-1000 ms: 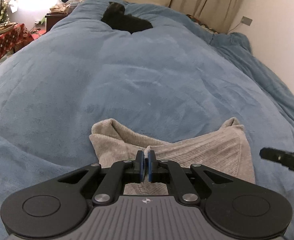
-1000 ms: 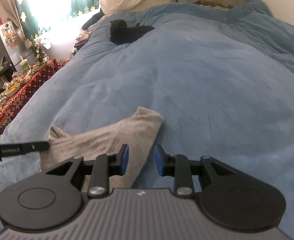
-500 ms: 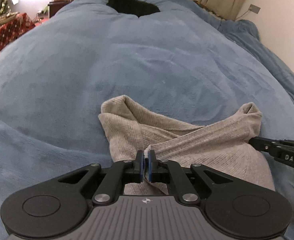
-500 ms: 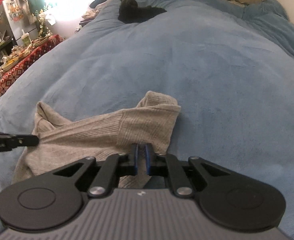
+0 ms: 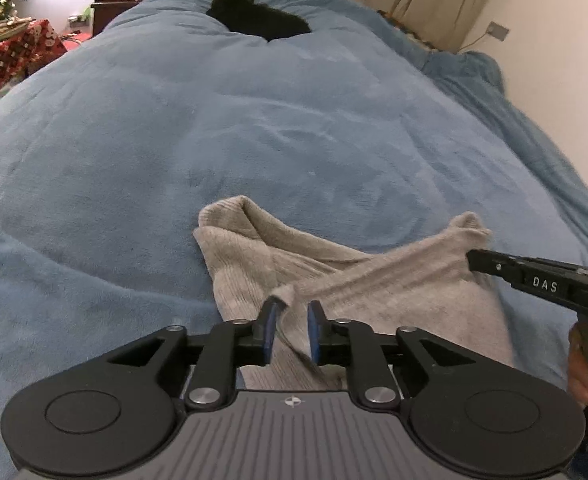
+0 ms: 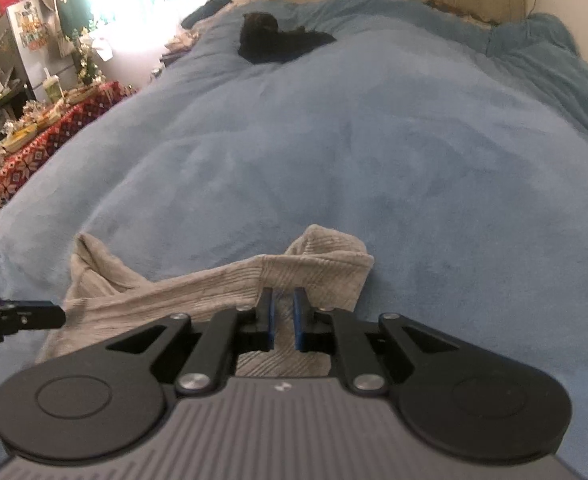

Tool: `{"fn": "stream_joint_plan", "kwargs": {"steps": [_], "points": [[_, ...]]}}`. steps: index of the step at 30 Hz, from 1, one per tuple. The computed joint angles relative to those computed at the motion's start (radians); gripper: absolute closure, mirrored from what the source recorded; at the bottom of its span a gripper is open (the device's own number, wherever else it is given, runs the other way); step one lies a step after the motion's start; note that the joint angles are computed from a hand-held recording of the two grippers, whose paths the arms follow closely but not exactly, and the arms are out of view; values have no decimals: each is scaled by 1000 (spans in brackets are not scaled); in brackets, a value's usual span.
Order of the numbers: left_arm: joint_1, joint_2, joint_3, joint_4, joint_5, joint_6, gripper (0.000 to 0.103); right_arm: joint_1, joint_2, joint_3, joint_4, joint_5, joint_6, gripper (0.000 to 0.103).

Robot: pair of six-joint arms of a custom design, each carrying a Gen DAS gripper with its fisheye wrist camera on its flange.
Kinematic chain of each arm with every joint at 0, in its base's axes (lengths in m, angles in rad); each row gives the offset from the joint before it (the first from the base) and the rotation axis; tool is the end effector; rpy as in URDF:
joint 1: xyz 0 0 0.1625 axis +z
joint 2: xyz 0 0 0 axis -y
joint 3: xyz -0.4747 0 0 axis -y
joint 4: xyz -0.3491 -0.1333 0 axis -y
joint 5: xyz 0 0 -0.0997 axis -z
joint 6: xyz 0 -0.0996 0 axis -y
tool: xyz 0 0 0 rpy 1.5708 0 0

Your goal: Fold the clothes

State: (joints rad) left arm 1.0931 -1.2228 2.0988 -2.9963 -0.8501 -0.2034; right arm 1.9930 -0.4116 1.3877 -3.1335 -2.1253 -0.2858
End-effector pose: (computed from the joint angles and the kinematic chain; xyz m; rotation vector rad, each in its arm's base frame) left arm -0.0575 -0.5440 0.3288 0.0779 2.4840 -0.9676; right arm 0.3854 -0.6606 0.0479 0.6695 -2.4356 0.8071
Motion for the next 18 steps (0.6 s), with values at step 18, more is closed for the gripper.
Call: {"fn": "stream_joint_plan", "kwargs": {"steps": [18], "points": [[30, -63, 102, 19, -236, -334, 86, 80, -169, 339, -79, 29, 126, 91]]}}
